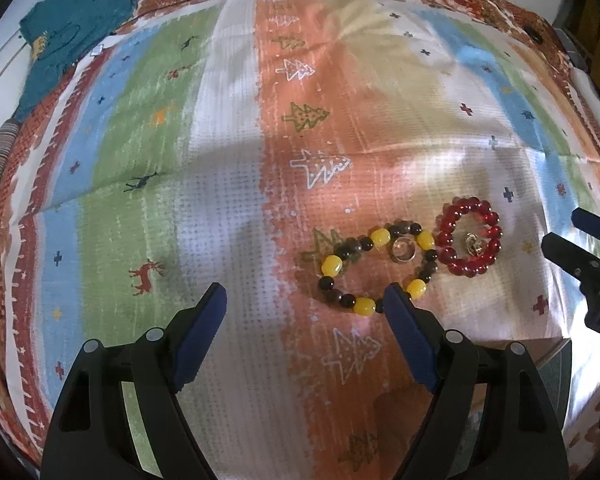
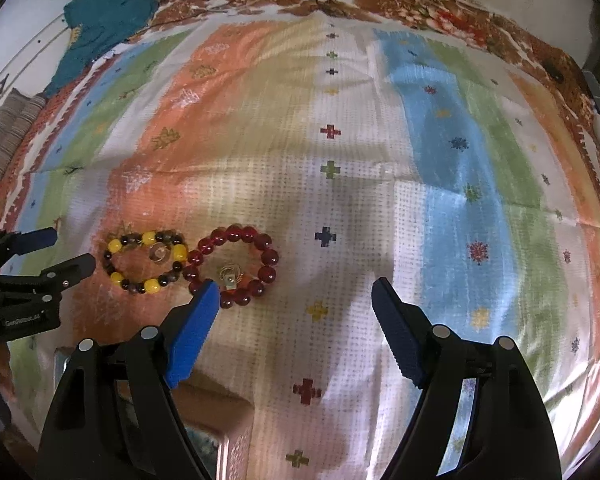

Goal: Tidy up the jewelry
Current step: 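Withdraw both open tools and move toward the red and yellow-black bracelets, then grasp the yellow-black bracelet with the left tool while the right grasps the red bracelet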

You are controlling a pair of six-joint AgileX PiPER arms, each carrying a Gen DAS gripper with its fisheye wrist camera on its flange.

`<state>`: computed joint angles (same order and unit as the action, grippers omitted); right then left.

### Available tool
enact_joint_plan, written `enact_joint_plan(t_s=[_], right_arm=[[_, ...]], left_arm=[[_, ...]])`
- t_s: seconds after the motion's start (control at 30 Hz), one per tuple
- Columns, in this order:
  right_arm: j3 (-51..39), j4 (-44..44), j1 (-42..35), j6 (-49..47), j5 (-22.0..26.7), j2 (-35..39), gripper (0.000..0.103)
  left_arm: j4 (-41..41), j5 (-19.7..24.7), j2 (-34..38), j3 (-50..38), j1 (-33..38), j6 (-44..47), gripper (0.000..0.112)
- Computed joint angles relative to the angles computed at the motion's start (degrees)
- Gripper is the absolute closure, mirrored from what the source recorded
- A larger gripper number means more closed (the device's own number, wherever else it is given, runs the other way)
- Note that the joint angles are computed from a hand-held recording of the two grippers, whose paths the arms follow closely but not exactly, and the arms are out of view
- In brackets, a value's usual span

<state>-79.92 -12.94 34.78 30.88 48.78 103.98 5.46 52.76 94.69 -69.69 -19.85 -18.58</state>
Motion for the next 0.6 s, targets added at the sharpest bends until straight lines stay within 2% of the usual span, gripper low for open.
enact_joint_plan(t_s=[0.6], right_arm=[[-6.5,2.4,-1.7,-4.5,0.9,8.6,0.025]], left_arm=[[-0.4,-0.8,6.1,-2.5,0.5,2.0,0.035]])
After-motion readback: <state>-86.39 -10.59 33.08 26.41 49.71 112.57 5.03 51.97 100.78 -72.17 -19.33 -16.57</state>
